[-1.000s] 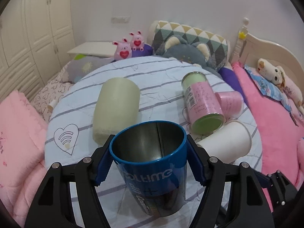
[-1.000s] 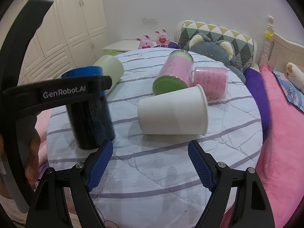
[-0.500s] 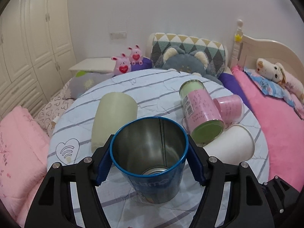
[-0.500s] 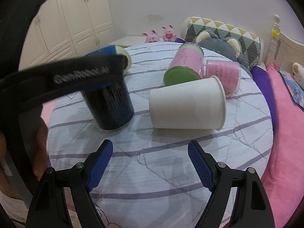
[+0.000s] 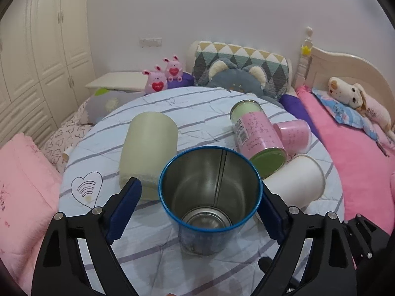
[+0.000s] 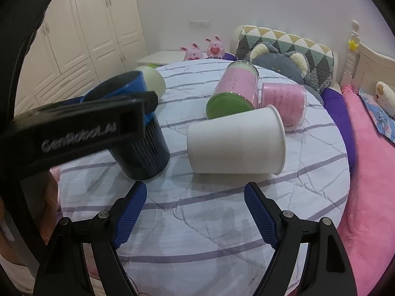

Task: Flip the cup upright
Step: 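Lower the upright can onto the table and open the left tool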

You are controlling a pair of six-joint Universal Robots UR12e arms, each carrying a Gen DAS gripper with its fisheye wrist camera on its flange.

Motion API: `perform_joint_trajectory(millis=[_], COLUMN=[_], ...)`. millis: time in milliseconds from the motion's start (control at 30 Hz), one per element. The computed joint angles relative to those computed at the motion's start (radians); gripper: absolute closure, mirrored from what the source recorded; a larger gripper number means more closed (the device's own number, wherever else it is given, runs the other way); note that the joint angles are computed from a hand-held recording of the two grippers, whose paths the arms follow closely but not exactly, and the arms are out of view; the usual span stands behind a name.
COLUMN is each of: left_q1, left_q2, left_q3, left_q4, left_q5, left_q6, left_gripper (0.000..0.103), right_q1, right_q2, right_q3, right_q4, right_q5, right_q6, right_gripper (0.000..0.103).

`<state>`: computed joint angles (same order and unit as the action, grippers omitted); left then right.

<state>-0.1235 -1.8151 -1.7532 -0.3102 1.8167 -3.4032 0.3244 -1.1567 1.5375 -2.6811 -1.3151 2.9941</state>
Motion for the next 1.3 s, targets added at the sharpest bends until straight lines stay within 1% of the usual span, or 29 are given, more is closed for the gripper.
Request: perform_joint_trajectory(millis=[167, 333, 433, 533, 667, 733, 900, 1033, 1167, 1300], left_q1=[-0.003, -0.003, -0.005, -0.004, -0.007, -0.014, -0.028, -0.034, -0.040, -0.047], left_q2=[0.016, 0.034, 0.044, 0.059, 0.080, 0.092, 0.124, 0.142, 0.160, 0.172], left_q3=[-0.017, -0.033, -0.039, -0.054, -0.074, -0.085, -0.119, -0.135, -0.154, -0.172], left_q4=[0.018, 0.027, 0.031, 0.053, 0.065, 0.077, 0.140, 0.174, 0.189, 0.186], left_q5=[0.006, -0.004, -0.007, -0.019, -0.014, 0.005, 0.059, 0.099, 0.135, 0.185], left_q6=[0.010, 0.019, 0.025, 0.027, 0.039, 0.053, 0.095, 0.114, 0.113, 0.081], left_gripper=[0.009, 0.008, 0.005, 0.005, 0.004, 0.000, 0.000, 0.000, 0.000, 0.000], right_q1=[0.001, 0.003, 0.005, 0.005, 0.005, 0.005, 0.008, 0.008, 0.010, 0.013], right_q2=[-0.006, -0.016, -0.027, -0.036, -0.049, -0.056, -0.080, -0.095, -0.109, -0.115], right_q3=[0.007, 0.016, 0.029, 0.037, 0.051, 0.060, 0.087, 0.103, 0.127, 0.140], right_q4=[-0.019, -0.038, -0.061, -0.074, -0.103, -0.121, -0.177, -0.225, -0.292, -0.334], right_q5=[-0.006, -0.019, -0.025, -0.034, -0.047, -0.053, -0.072, -0.084, -0.085, -0.085], right_q6=[0.007, 0.009, 0.013, 0.013, 0.021, 0.022, 0.018, 0.019, 0.014, 0.000], right_gripper=[0.020, 0.020, 0.020, 0.020, 0.020, 0.020, 0.020, 0.020, 0.020, 0.020])
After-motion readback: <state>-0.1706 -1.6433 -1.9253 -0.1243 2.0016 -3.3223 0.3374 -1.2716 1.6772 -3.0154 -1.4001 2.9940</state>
